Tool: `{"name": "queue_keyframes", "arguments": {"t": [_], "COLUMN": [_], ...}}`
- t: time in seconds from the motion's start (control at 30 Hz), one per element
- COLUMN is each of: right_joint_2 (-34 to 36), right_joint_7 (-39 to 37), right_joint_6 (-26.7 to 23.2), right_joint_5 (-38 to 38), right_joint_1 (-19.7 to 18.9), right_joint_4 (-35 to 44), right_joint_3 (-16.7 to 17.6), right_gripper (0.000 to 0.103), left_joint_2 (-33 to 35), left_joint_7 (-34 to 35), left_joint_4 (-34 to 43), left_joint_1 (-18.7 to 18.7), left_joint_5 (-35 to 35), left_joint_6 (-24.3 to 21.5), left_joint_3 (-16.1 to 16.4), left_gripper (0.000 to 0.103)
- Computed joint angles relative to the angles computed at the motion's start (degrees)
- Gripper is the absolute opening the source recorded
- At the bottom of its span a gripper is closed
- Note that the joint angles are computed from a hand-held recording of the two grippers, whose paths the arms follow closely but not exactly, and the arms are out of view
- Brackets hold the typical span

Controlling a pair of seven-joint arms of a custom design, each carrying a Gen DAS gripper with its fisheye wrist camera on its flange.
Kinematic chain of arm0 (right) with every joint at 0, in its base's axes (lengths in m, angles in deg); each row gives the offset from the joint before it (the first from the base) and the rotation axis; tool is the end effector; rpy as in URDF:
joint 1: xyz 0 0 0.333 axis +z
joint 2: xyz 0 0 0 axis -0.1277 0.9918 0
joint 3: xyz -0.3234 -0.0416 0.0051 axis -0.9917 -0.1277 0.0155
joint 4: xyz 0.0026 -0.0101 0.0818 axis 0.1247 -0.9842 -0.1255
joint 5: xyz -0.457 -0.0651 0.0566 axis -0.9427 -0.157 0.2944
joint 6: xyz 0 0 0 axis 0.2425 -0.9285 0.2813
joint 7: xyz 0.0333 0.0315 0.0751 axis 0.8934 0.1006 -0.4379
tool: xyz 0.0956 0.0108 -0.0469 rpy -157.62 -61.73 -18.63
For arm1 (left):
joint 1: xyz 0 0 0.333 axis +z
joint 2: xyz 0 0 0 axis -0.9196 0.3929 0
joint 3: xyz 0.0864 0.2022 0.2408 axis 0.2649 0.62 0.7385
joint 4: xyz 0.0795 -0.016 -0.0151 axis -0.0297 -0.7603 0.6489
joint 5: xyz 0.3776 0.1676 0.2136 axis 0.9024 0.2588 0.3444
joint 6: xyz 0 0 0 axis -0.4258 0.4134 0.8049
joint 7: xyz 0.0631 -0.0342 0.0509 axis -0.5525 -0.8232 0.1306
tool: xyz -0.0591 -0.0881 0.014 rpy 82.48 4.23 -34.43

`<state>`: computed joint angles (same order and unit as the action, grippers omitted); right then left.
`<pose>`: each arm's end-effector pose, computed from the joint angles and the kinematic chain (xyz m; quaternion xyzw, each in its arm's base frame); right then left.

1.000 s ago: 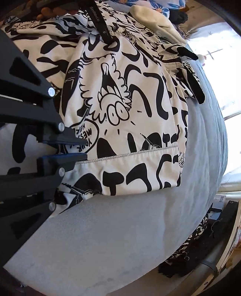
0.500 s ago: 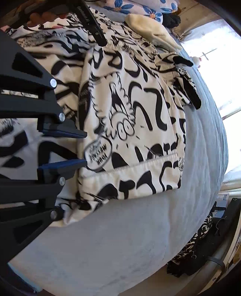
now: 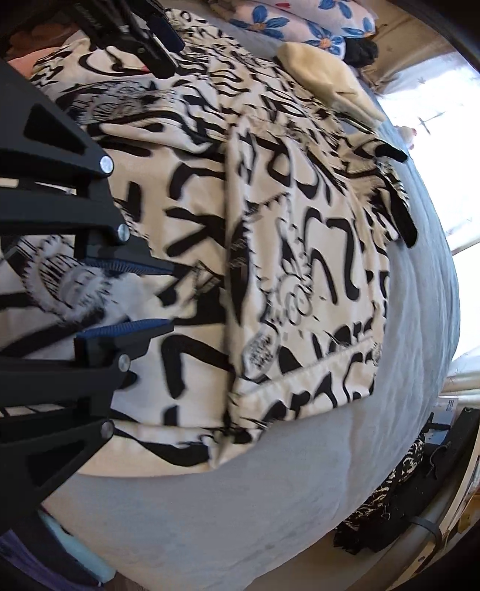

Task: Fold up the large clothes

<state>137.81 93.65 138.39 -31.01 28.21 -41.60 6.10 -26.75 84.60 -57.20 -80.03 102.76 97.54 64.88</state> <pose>0.7270 0.5026 0.3689 -0.7195 0.6645 -0.0917 0.1801 0.6674 -0.2753 0.3912 -0.7177 0.6508 -0.1746 0.1757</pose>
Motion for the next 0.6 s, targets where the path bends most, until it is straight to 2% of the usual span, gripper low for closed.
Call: {"name": "queue_keyframes", "arguments": {"t": [0.27,0.5,0.53,0.6], "right_joint_2": [-2.38,0.54,1.65,3.77], "right_joint_7": [-1.18,-2.29,-2.72,-3.47], "right_joint_6": [-0.58,-3.8,-4.58,-5.91], "right_joint_5": [-2.04,-3.99,-4.08,-4.2], "right_joint_1": [2.81,5.39,5.81,6.64], "right_joint_4": [-2.64,3.18,5.15,8.85], "right_joint_3": [0.4,0.29,0.38,0.3], "right_gripper": [0.025,0.025,0.026,0.037], "left_joint_2": [-8.74,-16.45,-17.59,-20.13], "left_joint_7": [-2.39,-2.36,-2.28,-2.79], "left_joint_4": [-10.7,-19.73,-20.95,-23.42], "left_joint_1": [1.56,4.62,5.06,6.16], "left_joint_5": [0.42,-1.88,-2.04,-1.89], "left_joint_6": [2.27,4.8,5.12,5.38], "left_joint_3": [0.07,0.1,0.18,0.46], "left_gripper": [0.069,0.069,0.069,0.069]}}
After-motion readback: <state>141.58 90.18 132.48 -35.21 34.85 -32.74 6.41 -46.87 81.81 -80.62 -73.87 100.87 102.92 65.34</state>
